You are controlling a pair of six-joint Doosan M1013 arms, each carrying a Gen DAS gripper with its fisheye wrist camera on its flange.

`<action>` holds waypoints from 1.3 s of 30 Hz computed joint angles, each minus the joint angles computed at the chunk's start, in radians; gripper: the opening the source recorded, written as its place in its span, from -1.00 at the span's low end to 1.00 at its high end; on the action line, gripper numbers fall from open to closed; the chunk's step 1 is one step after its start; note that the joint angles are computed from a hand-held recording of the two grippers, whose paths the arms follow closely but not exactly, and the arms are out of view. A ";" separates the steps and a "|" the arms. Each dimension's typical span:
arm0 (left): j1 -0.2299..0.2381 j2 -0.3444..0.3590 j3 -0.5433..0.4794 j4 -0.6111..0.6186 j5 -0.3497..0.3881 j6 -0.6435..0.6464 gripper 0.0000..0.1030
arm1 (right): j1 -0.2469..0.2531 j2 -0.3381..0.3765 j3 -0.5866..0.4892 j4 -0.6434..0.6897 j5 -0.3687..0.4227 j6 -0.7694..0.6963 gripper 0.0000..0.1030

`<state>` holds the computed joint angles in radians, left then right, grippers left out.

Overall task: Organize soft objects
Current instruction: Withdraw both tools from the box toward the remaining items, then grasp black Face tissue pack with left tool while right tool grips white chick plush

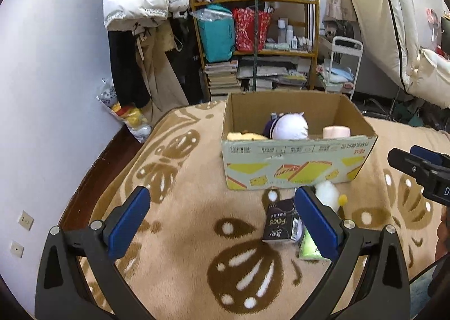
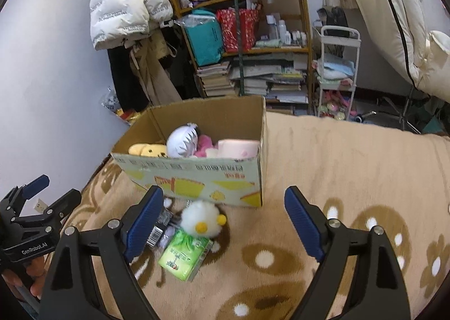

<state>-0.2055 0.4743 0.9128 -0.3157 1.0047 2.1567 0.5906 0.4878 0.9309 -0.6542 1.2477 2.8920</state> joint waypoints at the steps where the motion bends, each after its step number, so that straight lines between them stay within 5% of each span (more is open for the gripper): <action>1: -0.001 0.006 -0.007 0.006 0.010 -0.006 0.96 | 0.000 0.001 0.001 0.002 0.004 0.000 0.79; 39: -0.063 0.103 -0.089 0.109 0.187 -0.018 0.96 | -0.069 0.033 0.016 0.176 -0.076 0.008 1.00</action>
